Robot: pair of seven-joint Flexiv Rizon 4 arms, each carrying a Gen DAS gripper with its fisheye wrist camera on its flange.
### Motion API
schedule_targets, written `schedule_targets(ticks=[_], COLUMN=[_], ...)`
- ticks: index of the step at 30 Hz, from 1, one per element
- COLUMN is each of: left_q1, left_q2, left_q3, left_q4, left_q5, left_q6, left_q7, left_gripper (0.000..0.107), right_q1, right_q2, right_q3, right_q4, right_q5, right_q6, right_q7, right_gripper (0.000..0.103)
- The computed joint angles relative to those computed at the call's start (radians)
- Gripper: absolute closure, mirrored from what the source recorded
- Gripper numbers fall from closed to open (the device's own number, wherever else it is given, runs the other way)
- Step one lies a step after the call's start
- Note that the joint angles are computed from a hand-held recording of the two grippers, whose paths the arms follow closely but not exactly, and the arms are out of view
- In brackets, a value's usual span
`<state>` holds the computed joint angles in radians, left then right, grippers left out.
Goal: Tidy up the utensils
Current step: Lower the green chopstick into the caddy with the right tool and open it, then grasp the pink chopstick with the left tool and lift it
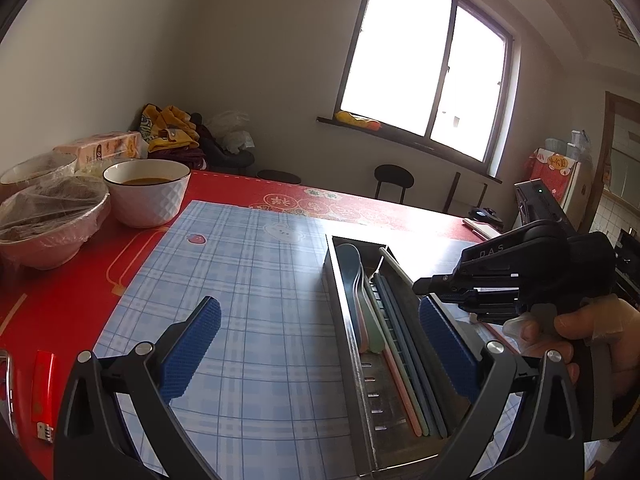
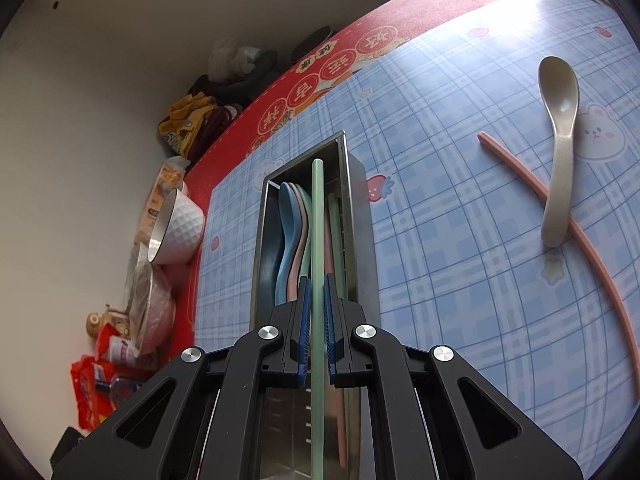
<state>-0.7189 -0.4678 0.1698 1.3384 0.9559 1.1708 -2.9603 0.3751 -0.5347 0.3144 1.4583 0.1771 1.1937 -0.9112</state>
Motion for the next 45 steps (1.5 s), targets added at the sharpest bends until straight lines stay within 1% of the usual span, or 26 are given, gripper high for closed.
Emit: schedule_targets(ticks=[2,5,14,17,20,23,29,30,32,33,34,35,36,37,39,41,43,45], left_q1=[0.001,0.005,0.004,0.007,0.006,0.002,0.006,0.006,0.006,0.003,0.001,-0.002,-0.004,-0.007,-0.003,-0.016,-0.039,-0.044], left_q2=[-0.001,-0.003,-0.006,-0.007,-0.008,-0.008,-0.011,-0.011,-0.011,-0.011,-0.011,-0.010,-0.010,-0.009,-0.010,-0.012,-0.010,-0.007], left_q3=[-0.003,-0.004,-0.002,-0.001,0.002,0.005,0.001,0.002,0.000,0.002,0.003,0.004,0.004,0.004,-0.004,-0.009,-0.012,-0.030], left_q4=[-0.001,-0.001,-0.002,0.001,0.003,0.002,0.002,0.002,0.000,-0.001,-0.004,-0.005,-0.006,-0.008,-0.014,-0.034,-0.064,-0.090], left_q5=[-0.003,-0.009,-0.016,-0.022,-0.025,-0.026,-0.042,-0.043,-0.050,-0.050,-0.050,-0.048,-0.046,-0.045,-0.051,-0.053,-0.032,-0.025], left_q6=[-0.001,0.001,0.004,0.010,0.014,0.007,-0.002,-0.005,-0.015,-0.025,-0.035,-0.044,-0.056,-0.072,-0.101,-0.177,-0.261,-0.296], left_q7=[0.006,0.012,0.015,0.014,0.014,0.018,0.033,0.033,0.037,0.034,0.031,0.026,0.021,0.015,0.017,0.030,0.027,0.017], left_gripper=[0.010,0.010,0.010,0.010,0.010,0.010,0.010,0.010,0.010,0.010,0.010,0.010,0.010,0.010,0.010,0.010,0.010,0.010], right_q1=[0.005,-0.007,0.000,-0.017,-0.024,-0.033,-0.028,-0.037,-0.092,-0.123,-0.153,-0.180,-0.203,-0.227,-0.289,-0.344,-0.379,-0.409], right_q2=[-0.001,-0.008,-0.016,-0.011,0.005,0.029,0.100,0.110,0.119,0.122,0.125,0.127,0.131,0.132,0.129,0.126,0.121,0.111], right_q3=[-0.010,0.004,0.002,0.020,0.021,0.012,-0.077,-0.083,-0.045,-0.019,0.005,0.023,0.038,0.056,0.108,0.155,0.181,0.204], right_q4=[0.003,-0.003,-0.014,-0.011,0.008,0.048,0.198,0.218,0.235,0.240,0.246,0.252,0.261,0.266,0.262,0.253,0.242,0.222], right_q5=[-0.006,0.009,0.008,0.031,0.022,-0.016,-0.188,-0.207,-0.196,-0.176,-0.153,-0.130,-0.110,-0.089,-0.044,0.000,0.036,0.073], right_q6=[0.002,-0.001,-0.016,-0.005,0.028,0.081,0.224,0.231,0.230,0.232,0.240,0.251,0.264,0.276,0.275,0.267,0.263,0.249], right_q7=[0.011,0.006,0.009,-0.014,-0.068,-0.155,-0.285,-0.299,-0.347,-0.375,-0.403,-0.429,-0.452,-0.477,-0.546,-0.625,-0.697,-0.768], right_gripper=[0.096,0.096,0.096,0.096,0.094,0.094,0.094,0.094,0.094,0.090,0.080,0.074,0.062,0.057,0.056,0.054,0.048,0.047])
